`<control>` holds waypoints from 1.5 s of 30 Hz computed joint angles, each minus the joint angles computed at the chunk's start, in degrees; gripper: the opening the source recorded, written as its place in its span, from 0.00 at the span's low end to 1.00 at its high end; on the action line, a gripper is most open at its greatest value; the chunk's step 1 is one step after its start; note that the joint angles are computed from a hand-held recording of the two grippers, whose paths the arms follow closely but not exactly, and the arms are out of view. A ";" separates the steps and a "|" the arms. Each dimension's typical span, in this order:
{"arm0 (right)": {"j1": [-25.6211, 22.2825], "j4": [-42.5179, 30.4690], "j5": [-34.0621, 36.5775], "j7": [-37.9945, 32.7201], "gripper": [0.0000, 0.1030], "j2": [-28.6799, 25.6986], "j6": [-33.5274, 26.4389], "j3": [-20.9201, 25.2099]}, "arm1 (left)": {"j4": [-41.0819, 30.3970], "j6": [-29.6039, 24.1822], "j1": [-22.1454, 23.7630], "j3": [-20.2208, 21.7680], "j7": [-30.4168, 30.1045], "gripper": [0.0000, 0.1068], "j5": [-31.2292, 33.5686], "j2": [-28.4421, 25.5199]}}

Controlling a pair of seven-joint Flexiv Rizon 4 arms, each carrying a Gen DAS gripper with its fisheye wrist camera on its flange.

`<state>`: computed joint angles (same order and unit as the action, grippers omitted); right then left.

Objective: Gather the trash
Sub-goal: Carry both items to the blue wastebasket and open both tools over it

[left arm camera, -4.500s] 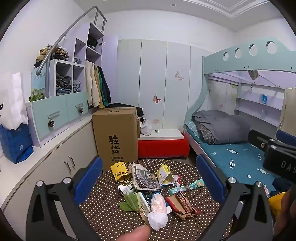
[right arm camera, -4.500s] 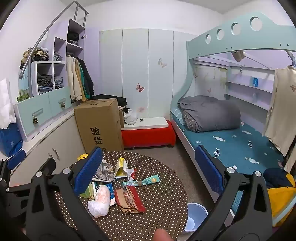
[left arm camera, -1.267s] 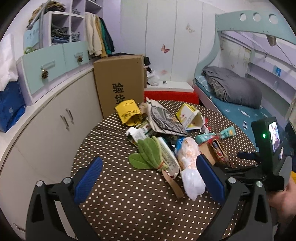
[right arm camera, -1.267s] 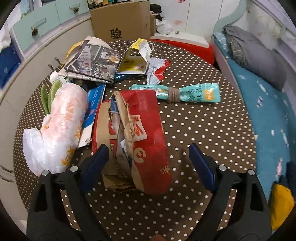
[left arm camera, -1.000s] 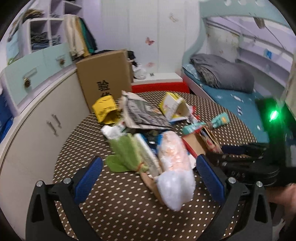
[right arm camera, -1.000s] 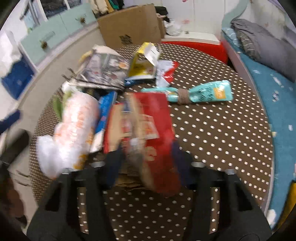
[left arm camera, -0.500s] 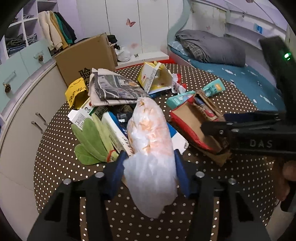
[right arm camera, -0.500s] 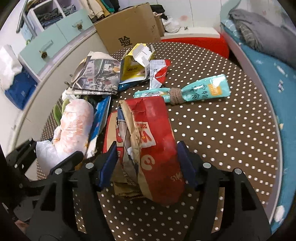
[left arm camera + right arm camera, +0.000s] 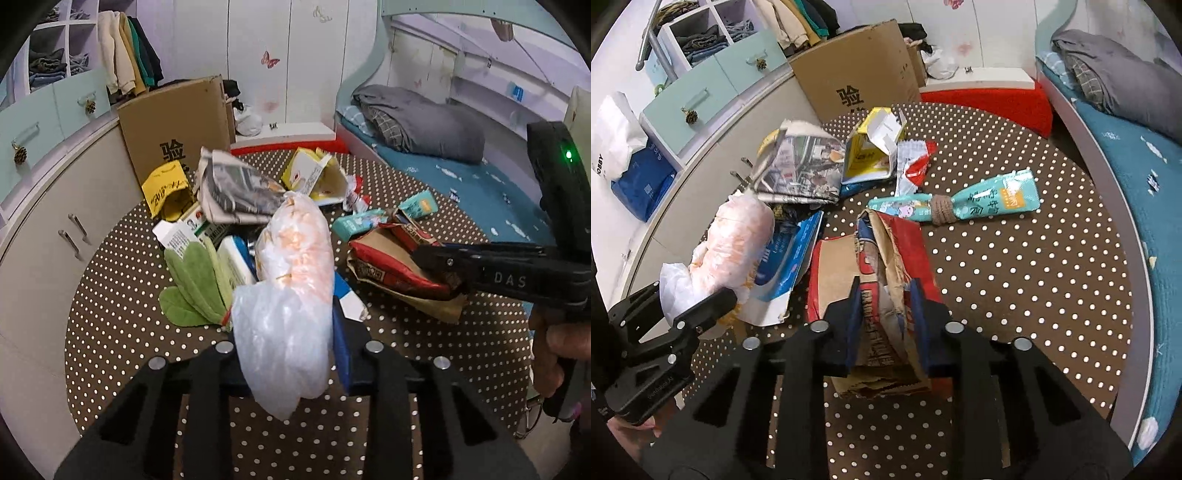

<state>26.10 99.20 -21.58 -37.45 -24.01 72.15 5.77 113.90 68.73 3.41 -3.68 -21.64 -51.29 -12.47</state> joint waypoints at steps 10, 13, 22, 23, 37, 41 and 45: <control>-0.15 5.50 -2.99 5.59 0.20 5.07 6.77 -2.73 | -0.61 -2.20 -1.26 -0.06 2.52 0.28 -7.14 2.69; -0.35 8.23 -5.36 8.96 0.20 7.37 9.56 -4.59 | -1.68 -3.58 -2.21 -0.11 2.67 0.28 -8.12 3.05; -2.80 20.45 -23.96 30.86 0.20 15.91 17.09 -15.35 | -5.34 -8.31 -6.25 -1.84 -0.90 0.28 -7.05 1.97; -3.83 22.29 -26.47 34.08 0.20 16.80 17.39 -16.47 | -5.82 -8.79 -6.64 -2.03 -1.24 0.28 -6.52 1.55; -22.17 25.48 2.93 20.30 0.23 4.36 14.35 -1.96 | -13.00 -13.62 -11.45 -5.44 -10.45 0.28 7.57 -6.09; -27.11 23.08 10.24 14.84 0.29 -1.22 15.21 2.52 | -16.33 -15.85 -12.63 -5.96 -14.32 0.28 13.37 -9.21; -28.94 22.38 15.49 11.91 0.67 -4.28 19.22 3.67 | -19.25 -17.49 -13.99 -6.72 -16.95 0.28 18.07 -12.15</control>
<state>-2.84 121.58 -6.09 -25.54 -28.29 91.37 9.44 94.66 51.24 -10.58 -10.40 -38.59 -33.21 -24.62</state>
